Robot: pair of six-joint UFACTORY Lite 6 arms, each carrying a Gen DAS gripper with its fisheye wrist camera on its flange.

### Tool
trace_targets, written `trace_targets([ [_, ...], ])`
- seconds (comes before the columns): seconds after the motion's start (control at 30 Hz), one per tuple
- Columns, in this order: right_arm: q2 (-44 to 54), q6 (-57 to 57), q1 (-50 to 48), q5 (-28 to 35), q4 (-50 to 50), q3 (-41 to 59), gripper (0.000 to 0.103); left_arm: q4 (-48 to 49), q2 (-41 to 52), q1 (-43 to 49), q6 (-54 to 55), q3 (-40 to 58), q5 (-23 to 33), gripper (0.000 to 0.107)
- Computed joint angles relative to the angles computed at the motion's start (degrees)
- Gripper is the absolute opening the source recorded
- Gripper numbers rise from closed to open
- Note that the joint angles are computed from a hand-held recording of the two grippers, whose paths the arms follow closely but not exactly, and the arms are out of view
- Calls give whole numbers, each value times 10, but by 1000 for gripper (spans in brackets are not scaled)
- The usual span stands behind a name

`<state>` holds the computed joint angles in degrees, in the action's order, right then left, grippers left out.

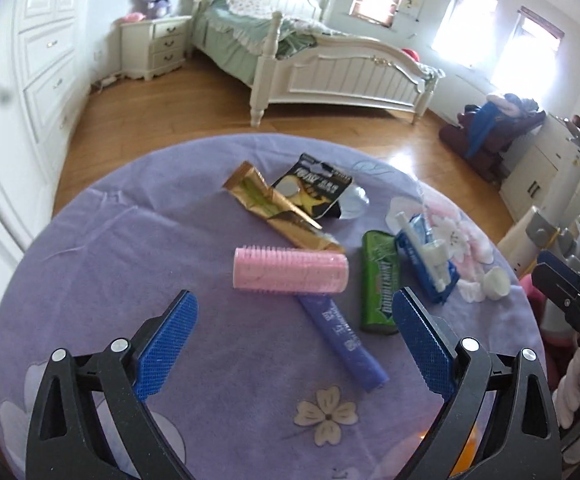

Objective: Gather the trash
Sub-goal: 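Grasp the white nozzle device with the right gripper while the left grasps the pink hair roller, then carry the nozzle device and pink roller over the black bin and open both grippers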

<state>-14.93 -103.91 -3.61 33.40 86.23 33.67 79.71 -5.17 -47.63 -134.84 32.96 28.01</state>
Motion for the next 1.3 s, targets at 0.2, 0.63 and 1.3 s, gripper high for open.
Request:
trace_targets([
  [0.2,62,-4,140,-92,40,39,62,128,54,81,-94,11,-69,96],
  [0.63,170,19,216,-169,44,99,34,225,89,95,-174,17,-44,75],
  [1.3,-101,96,-88,90,-47,-33,30,136,12,-124,-86,85,78,75],
])
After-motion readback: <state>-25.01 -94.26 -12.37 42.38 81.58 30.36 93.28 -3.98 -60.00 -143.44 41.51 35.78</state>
